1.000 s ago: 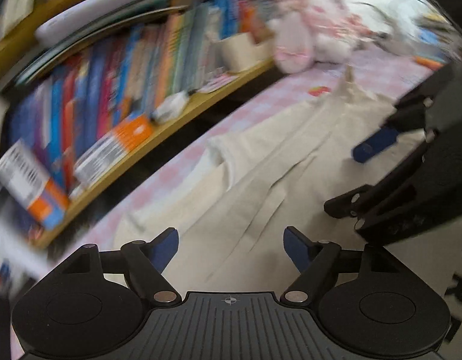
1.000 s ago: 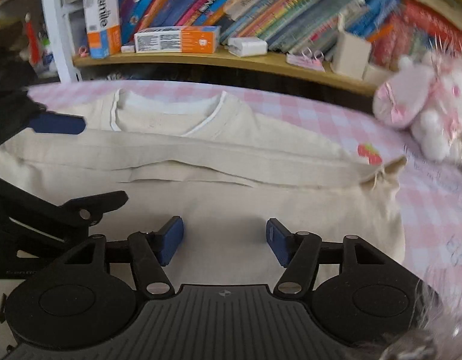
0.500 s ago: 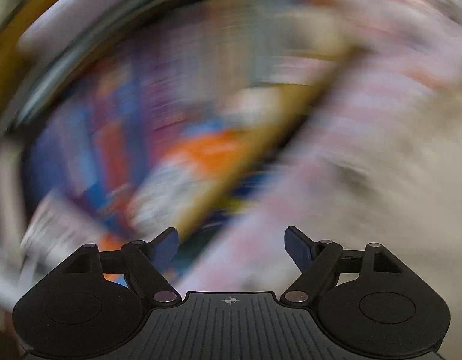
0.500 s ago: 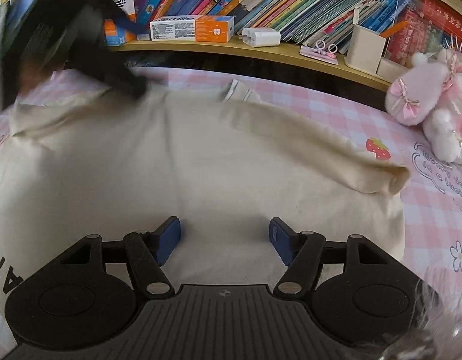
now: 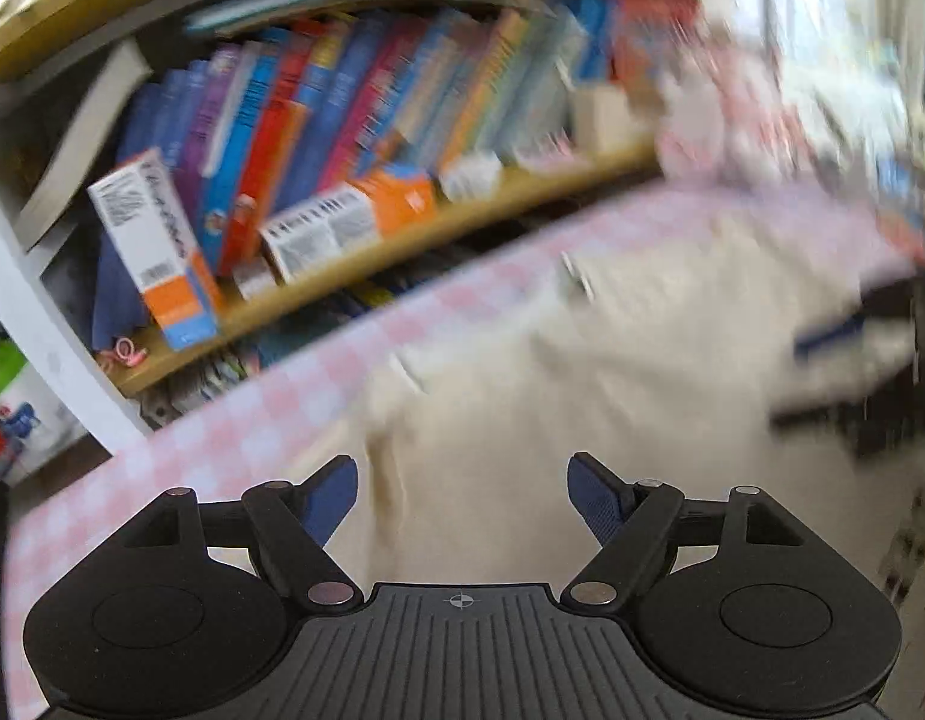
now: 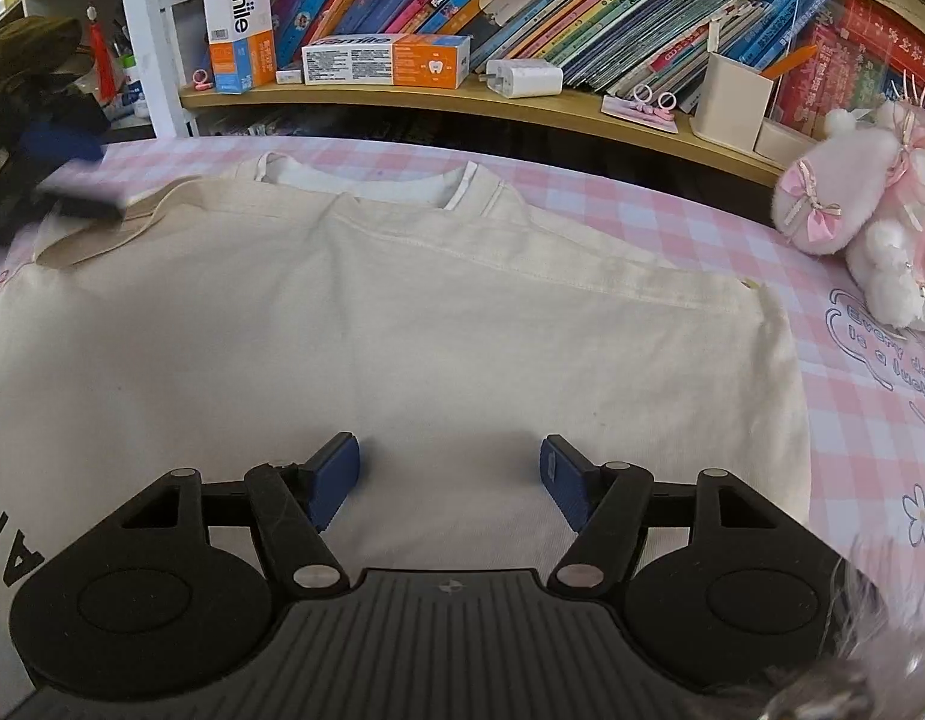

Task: Fold clothes
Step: 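Withdraw both open grippers and move them over the shirt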

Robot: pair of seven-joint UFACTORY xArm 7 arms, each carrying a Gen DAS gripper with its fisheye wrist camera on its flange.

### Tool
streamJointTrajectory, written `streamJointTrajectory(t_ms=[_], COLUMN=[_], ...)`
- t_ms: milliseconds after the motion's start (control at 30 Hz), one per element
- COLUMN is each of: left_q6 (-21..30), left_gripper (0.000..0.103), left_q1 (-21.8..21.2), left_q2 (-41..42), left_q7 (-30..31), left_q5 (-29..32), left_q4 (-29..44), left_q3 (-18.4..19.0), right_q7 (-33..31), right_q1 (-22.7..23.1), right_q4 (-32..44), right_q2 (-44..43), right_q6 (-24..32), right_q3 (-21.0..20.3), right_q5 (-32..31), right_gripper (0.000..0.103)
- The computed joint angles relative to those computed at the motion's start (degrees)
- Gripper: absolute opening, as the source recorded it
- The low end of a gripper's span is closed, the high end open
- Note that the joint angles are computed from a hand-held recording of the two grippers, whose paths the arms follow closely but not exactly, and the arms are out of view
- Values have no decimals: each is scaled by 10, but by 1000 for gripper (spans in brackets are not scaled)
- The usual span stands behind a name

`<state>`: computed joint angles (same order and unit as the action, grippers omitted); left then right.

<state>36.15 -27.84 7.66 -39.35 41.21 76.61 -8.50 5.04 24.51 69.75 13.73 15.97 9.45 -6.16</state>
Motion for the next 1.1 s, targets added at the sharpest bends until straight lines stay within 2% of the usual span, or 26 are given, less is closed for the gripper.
streamJointTrajectory(t_ms=[33, 67, 133, 200, 300, 333, 367, 467, 500, 533, 567, 600, 633, 700, 767, 900, 967, 1000, 1033, 1067, 1100], left_q6=[41, 80, 137, 140, 121, 110, 109, 158, 171, 180, 193, 213, 228, 207, 150, 92, 43, 11, -11, -20, -29], left_gripper=[79, 79, 81, 81, 85, 89, 89, 89, 89, 89, 89, 88, 88, 88, 88, 88, 85, 79, 63, 53, 33], left_q1=[-14, -28, -54, -65, -52, -42, -34, -24, -18, 0, 1, -22, -32, -17, 0, 20, 30, 35, 39, 44, 48], left_q2=[19, 40, 75, 83, 85, 86, 91, 121, 128, 130, 130, 128, 119, 71, 10, -79, -119, -136, -143, -141, -138], left_q7=[-8, -11, -8, 3, 73, 98, 119, 145, 137, 117, 72, 12, -48, -159, -225, -257, -276, -283, -278, -268, -256], left_q5=[32, 56, 91, 121, 106, 94, 83, 70, 63, 60, 68, 88, 107, 130, 142, 139, 124, 107, 82, 55, 28], left_q4=[22, 44, 79, 82, 86, 87, 94, 145, 161, 173, 183, 190, 188, 138, 61, -63, -124, -153, -171, -178, -185], left_q3=[-2, -1, 6, 16, 21, 24, 29, 53, 62, 56, 66, 99, 115, 107, 95, 58, 42, 37, 33, 30, 28], right_q7=[19, 45, 82, 77, 53, 47, 41, 30, 24, 19, 16, 14, 15, 28, 37, 19, 5, -1, -8, -14, -19], right_q1=[9, 20, 29, 23, 14, 10, 5, -5, -6, -7, -8, -8, -8, -5, -4, -9, -10, -11, -12, -12, -12], right_q4=[6, 15, 6, -20, -59, -69, -80, -95, -93, -91, -89, -88, -88, -94, -101, -105, -101, -99, -97, -95, -92], right_q2=[1, 1, -15, -40, -72, -79, -85, -93, -93, -92, -90, -89, -89, -91, -93, -94, -91, -91, -90, -89, -88], right_q6=[10, 27, 25, 14, 21, 26, 28, 25, 28, 31, 34, 35, 35, 27, 17, 10, 13, 15, 17, 20, 24], right_q3=[-9, -18, -22, -14, -2, 2, 5, 13, 14, 15, 15, 15, 15, 14, 13, 16, 17, 18, 19, 19, 19], right_q5=[-12, -27, -45, -52, -59, -54, -42, -3, -1, 0, 2, 3, 2, -9, -17, -4, 5, 10, 15, 19, 23], right_gripper=[65, 59, 54, 54, 54, 54, 54, 55, 55, 55, 55, 56, 56, 56, 57, 57, 58, 58, 58, 58, 58])
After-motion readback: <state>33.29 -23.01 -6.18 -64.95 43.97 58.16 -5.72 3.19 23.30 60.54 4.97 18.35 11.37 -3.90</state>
